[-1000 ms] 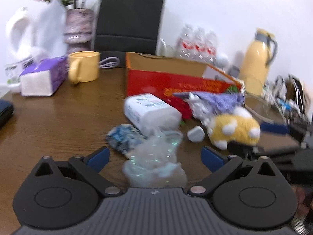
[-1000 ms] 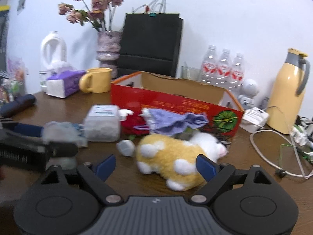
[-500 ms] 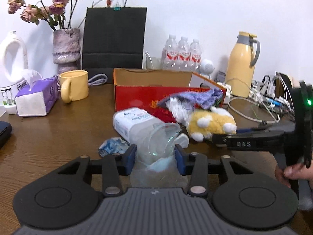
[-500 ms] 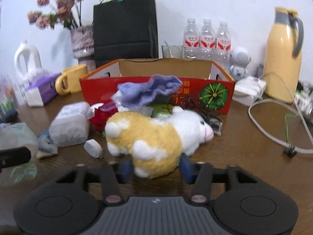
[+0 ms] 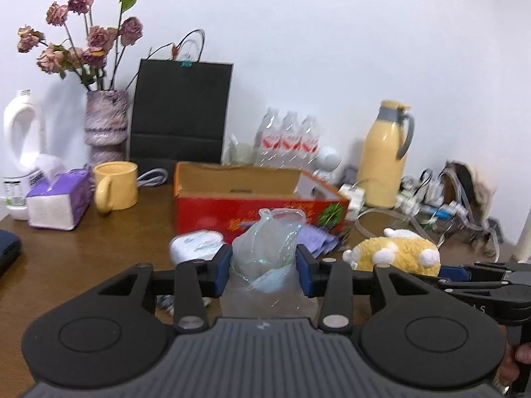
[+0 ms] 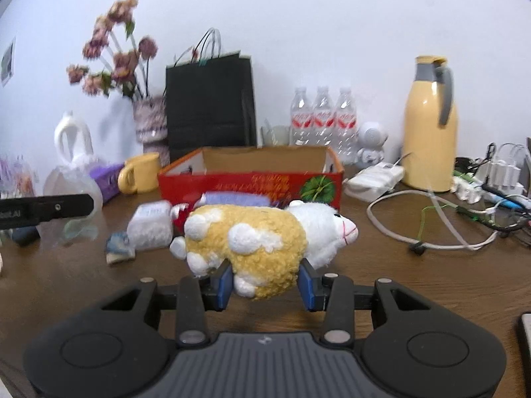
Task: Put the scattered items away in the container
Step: 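Grasp the plush sheep with the right tool while the left grasps the plastic bag, then lower both held items into the cardboard box and open both tools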
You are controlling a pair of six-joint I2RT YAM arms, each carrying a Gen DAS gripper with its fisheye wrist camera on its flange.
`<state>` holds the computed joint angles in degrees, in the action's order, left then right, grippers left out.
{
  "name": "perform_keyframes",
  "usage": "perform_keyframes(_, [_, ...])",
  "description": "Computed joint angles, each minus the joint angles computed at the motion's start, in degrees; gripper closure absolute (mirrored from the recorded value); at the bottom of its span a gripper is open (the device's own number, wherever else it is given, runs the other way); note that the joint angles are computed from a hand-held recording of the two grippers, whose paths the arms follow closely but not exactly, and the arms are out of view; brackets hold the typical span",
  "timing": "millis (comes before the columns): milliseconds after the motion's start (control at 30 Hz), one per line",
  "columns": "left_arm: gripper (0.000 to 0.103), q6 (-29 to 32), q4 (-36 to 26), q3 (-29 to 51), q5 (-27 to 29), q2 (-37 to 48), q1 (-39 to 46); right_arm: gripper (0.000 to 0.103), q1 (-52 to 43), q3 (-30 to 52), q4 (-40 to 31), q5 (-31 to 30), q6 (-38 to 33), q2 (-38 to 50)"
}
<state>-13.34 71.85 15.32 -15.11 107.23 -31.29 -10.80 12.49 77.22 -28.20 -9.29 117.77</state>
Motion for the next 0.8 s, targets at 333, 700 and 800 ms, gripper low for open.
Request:
perform_keyframes(333, [0.061, 8.8, -28.3, 33.0, 11.1, 4.3, 11.6, 0.064, 2.9, 27.3, -28.5, 0.2, 0.5, -5.6])
perform_keyframes(700, [0.060, 14.2, -70.2, 87.0, 15.7, 32.6, 19.1, 0.063, 7.8, 87.3, -79.7, -0.1, -12.8, 20.7])
perform_keyframes(800, [0.060, 18.4, -76.8, 94.8, 15.9, 37.9, 19.6, 0.063, 8.4, 103.5, -91.6, 0.8, -14.4, 29.8])
